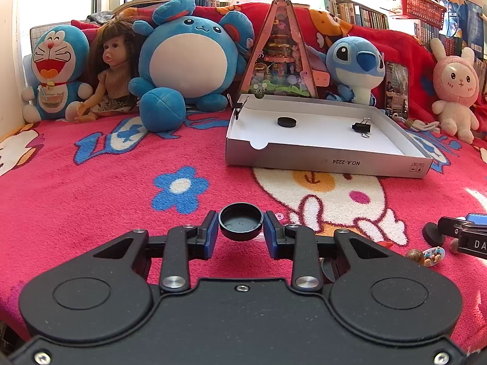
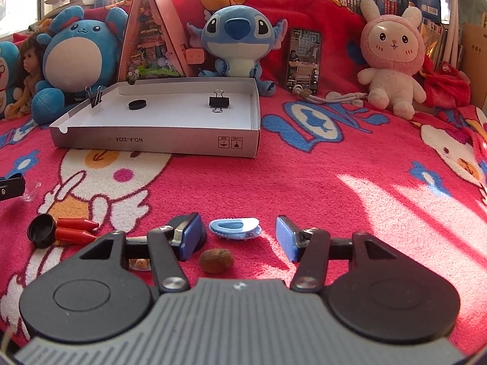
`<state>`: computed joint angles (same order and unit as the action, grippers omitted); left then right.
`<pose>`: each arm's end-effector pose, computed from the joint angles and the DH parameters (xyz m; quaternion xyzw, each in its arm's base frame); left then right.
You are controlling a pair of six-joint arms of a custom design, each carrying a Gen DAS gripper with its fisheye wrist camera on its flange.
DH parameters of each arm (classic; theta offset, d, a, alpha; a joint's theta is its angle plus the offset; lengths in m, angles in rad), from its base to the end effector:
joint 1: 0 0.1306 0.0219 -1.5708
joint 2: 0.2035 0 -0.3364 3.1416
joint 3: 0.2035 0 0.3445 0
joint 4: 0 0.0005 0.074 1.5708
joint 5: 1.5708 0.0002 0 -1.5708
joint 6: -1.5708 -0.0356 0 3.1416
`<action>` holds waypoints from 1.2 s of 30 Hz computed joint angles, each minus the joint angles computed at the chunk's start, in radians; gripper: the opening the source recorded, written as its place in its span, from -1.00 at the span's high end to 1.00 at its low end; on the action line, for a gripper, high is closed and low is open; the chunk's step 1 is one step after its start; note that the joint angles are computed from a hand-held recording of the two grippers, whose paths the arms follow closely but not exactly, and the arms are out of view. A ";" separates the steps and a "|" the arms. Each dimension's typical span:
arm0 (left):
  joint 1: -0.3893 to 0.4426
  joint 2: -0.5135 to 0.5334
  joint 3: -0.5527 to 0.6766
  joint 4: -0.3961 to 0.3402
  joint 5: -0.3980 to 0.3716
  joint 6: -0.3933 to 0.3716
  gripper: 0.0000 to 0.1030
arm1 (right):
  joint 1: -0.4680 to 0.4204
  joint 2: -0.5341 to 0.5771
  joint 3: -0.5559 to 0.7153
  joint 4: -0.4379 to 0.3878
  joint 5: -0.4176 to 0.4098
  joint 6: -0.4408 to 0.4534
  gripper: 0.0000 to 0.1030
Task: Organize rigid objects
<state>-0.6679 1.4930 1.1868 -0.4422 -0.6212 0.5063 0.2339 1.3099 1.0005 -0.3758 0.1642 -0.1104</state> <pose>0.3798 -0.2739 0.2903 -0.0513 0.8798 0.0224 0.4720 0.4053 0.0901 0.2923 -0.0205 0.9010 0.0001 0.4334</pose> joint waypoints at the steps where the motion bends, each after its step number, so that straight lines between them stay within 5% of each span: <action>1: 0.000 0.000 0.000 0.000 0.000 0.000 0.41 | 0.001 0.001 -0.001 0.005 0.006 -0.005 -0.32; 12: 0.008 -0.001 -0.001 -0.002 0.007 0.009 0.41 | 0.005 0.006 -0.015 0.035 0.061 0.006 -0.32; 24: 0.003 0.006 0.011 0.002 0.010 0.003 0.41 | -0.002 0.003 -0.026 0.044 0.023 0.028 -0.32; 26: 0.002 0.007 0.013 0.004 0.010 0.001 0.41 | -0.008 0.007 -0.022 0.041 0.011 0.024 -0.24; 28: 0.002 0.009 0.017 0.006 0.011 -0.002 0.41 | -0.013 0.007 -0.019 0.034 -0.005 0.023 0.13; 36: 0.006 0.019 0.044 0.033 0.028 -0.038 0.41 | -0.014 -0.012 -0.015 0.040 -0.016 0.027 0.13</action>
<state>-0.6622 1.5117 1.2309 -0.4094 -0.5932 0.4681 0.2202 1.2974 0.9852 -0.3358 0.1478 -0.0837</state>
